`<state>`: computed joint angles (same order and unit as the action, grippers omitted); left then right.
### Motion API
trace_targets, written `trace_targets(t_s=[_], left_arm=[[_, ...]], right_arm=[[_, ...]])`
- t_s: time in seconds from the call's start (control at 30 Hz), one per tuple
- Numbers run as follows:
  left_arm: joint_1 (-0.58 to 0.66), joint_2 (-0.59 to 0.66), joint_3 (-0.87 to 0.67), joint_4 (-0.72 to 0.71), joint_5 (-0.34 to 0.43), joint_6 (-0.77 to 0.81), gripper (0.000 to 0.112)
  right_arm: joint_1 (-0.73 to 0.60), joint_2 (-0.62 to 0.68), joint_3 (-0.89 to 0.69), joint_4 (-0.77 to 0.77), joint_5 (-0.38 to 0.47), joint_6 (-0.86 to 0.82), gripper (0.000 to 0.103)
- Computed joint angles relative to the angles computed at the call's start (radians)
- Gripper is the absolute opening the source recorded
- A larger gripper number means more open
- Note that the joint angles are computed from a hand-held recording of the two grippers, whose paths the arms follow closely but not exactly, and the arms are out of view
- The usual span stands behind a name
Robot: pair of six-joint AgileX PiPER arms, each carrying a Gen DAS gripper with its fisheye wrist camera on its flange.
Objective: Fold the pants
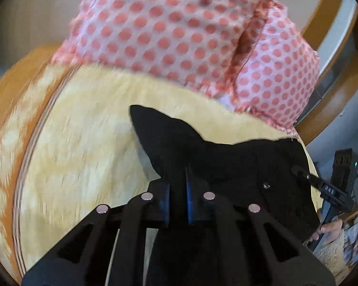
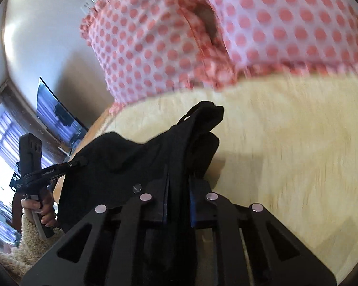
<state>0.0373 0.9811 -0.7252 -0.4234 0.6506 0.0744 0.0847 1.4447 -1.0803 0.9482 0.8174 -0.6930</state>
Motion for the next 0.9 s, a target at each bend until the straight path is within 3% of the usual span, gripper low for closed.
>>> trace_targets(t_s=[0.1,0.17,0.23,0.33,0.4,0.5,0.6,0.67,0.77,0.83,0.9], left_arm=[[-0.126,0.115,-0.111,0.276,-0.132,-0.241,0.010],[-0.150,0.215,-0.179,0.413,-0.176,-0.374,0.010],[-0.114,0.351,-0.262,0.390,-0.180,-0.356,0.010],[-0.070,0.549,-0.364,0.298,-0.137,-0.286,0.011],[-0.091,0.644,-0.397,0.415,-0.130,-0.409,0.018],[-0.120,0.599,-0.346,0.545,-0.171,-0.533,0.023],[-0.150,0.442,-0.238,0.670,-0.212,-0.649,0.027],[-0.175,0.317,-0.158,0.600,-0.239,-0.573,0.046],[-0.230,0.176,-0.049,0.364,-0.234,-0.361,0.060],[-0.277,0.183,-0.016,0.308,-0.216,-0.330,0.065],[-0.308,0.273,-0.025,0.350,-0.189,-0.390,0.065]], right_arm=[[0.023,0.083,-0.118,0.010,-0.106,0.018,0.013],[0.024,0.140,-0.177,0.000,-0.156,0.044,0.013],[0.024,0.235,-0.252,-0.074,-0.170,0.152,0.013],[0.066,0.368,-0.352,-0.341,-0.138,0.441,0.014],[0.102,0.395,-0.367,-0.493,-0.136,0.591,0.024],[0.124,0.317,-0.322,-0.627,-0.160,0.702,0.040],[0.118,0.153,-0.157,-0.491,-0.254,0.524,0.040],[0.115,0.076,-0.078,-0.347,-0.234,0.349,0.040],[0.134,0.049,-0.018,-0.263,-0.149,0.254,0.040],[0.166,0.083,-0.010,-0.323,-0.140,0.312,0.042],[0.175,0.088,-0.003,-0.327,-0.163,0.314,0.042]])
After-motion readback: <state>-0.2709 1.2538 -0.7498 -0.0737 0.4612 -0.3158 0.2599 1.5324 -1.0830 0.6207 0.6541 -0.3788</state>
